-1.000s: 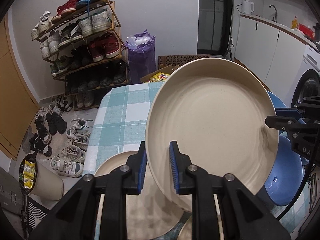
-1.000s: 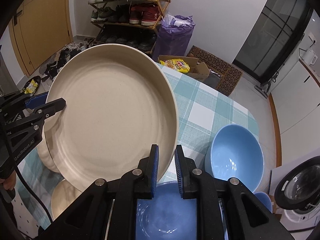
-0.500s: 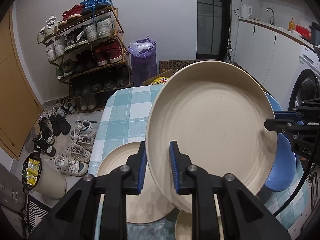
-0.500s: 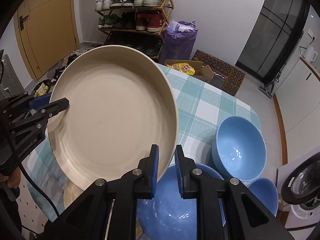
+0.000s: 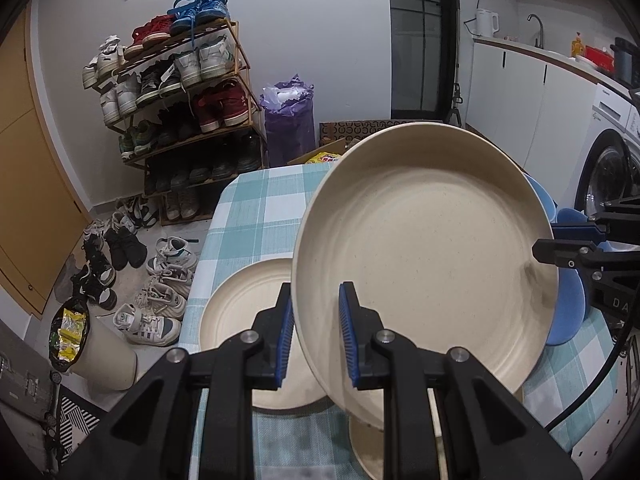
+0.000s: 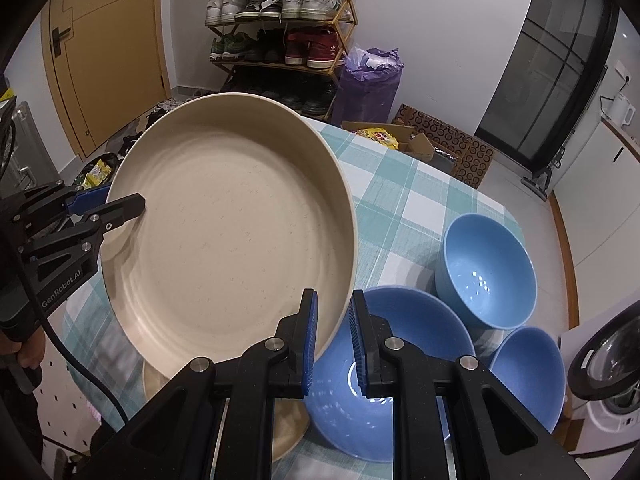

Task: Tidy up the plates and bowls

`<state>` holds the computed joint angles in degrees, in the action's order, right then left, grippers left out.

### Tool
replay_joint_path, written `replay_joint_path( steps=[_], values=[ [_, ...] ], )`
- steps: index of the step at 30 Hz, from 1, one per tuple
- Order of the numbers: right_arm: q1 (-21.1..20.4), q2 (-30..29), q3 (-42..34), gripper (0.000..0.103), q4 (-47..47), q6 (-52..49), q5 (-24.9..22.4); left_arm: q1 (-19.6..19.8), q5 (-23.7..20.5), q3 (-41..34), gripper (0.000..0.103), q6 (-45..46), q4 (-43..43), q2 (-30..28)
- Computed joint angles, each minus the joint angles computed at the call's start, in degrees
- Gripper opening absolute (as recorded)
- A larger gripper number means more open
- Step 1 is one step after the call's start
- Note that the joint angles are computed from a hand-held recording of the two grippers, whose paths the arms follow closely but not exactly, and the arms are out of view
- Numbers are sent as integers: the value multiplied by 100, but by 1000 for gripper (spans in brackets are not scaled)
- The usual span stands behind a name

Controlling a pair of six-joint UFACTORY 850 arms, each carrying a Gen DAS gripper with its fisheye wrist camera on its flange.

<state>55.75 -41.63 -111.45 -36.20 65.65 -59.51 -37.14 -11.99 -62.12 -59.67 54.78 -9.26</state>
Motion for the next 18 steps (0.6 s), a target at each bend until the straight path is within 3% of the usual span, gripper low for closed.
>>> replay_joint_path(
  steps=[10, 18],
  values=[
    [206, 37, 213, 16, 39, 181, -4, 6, 144, 355, 20, -375, 359, 220],
    [317, 29, 320, 16, 25, 306, 102, -5, 210, 698, 20, -1178, 1063, 406]
  ],
)
